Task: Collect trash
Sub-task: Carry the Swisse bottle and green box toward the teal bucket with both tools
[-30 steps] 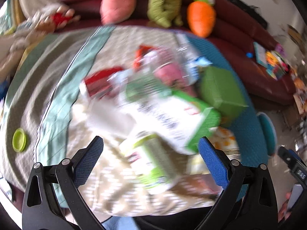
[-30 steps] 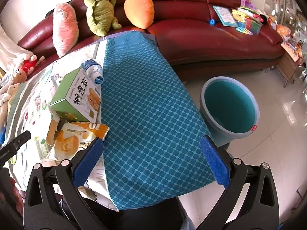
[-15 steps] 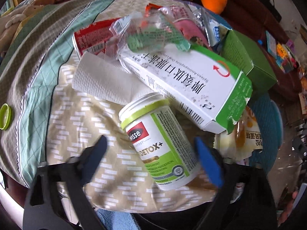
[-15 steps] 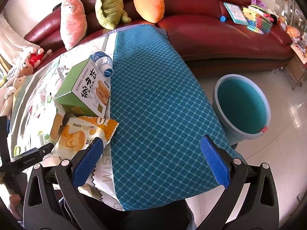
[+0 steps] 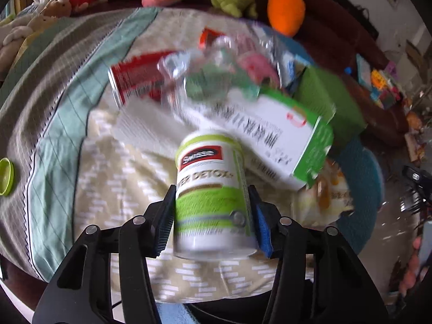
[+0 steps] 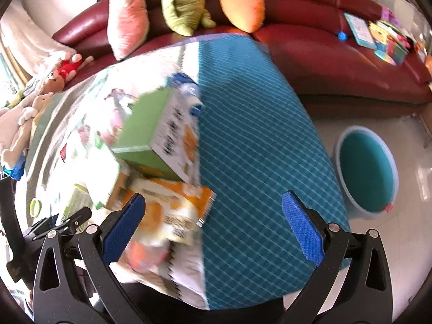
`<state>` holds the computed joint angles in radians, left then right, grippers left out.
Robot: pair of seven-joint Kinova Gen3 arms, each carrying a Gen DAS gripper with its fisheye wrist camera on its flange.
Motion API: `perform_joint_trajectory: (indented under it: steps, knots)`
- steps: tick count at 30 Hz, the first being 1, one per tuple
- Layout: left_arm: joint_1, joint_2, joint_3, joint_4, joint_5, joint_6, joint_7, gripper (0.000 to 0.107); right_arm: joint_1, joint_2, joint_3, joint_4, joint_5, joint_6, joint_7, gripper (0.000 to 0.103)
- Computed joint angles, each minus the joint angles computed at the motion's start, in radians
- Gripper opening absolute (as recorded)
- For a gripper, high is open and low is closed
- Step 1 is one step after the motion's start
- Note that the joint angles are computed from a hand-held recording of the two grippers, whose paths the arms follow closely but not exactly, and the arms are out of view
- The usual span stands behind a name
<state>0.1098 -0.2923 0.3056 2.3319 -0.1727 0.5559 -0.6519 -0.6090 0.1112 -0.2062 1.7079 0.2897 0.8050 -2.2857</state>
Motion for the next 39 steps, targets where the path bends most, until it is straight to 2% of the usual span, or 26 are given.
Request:
perform_joint_trajectory:
  steps: [6,9,13,16,17,18,19,24,30,33,39]
  knots:
    - [0.02,-0.096,-0.12,0.018,0.088,-0.024,-0.131,0.051,-0.061,0.122,0.005,-0.191,0.019,0.084,0.038,0.097]
    - [0.017,-0.079,-0.167,0.0,0.115,-0.046,-0.196,0.051,-0.104,0.202,0.026,-0.306,0.029,0.149,0.054,0.097]
    - [0.043,-0.06,-0.272,-0.003,0.213,-0.07,-0.336,0.051,-0.134,0.302,0.057,-0.43,0.011,0.239,0.096,0.097]
    - [0.027,-0.057,-0.278,-0.01,0.251,-0.07,-0.395,0.051,-0.145,0.353,0.079,-0.481,-0.006,0.288,0.119,0.097]
    - [0.024,-0.052,-0.283,-0.014,0.26,-0.069,-0.415,0.051,-0.141,0.361,0.083,-0.483,-0.017,0.288,0.128,0.097]
    - [0.024,-0.046,-0.286,-0.022,0.274,-0.067,-0.434,0.051,-0.134,0.36,0.083,-0.474,-0.028,0.272,0.136,0.088]
    - [0.025,-0.038,-0.291,-0.027,0.289,-0.068,-0.455,0.051,-0.119,0.354,0.078,-0.458,-0.05,0.249,0.151,0.065]
    - [0.016,-0.036,-0.273,-0.055,0.329,-0.06,-0.503,0.051,-0.025,0.293,0.059,-0.377,-0.171,0.139,0.205,0.065]
    - [-0.018,-0.064,-0.215,-0.103,0.306,-0.033,-0.476,0.051,0.022,0.208,0.056,-0.313,-0.222,0.059,0.243,0.065]
    - [0.001,-0.047,-0.213,-0.134,0.317,-0.02,-0.486,0.051,0.05,0.159,0.052,-0.268,-0.249,0.013,0.26,0.065]
    - [0.028,0.018,-0.141,-0.209,0.286,-0.013,-0.47,0.051,0.136,0.066,0.055,-0.166,-0.319,-0.073,0.296,0.065]
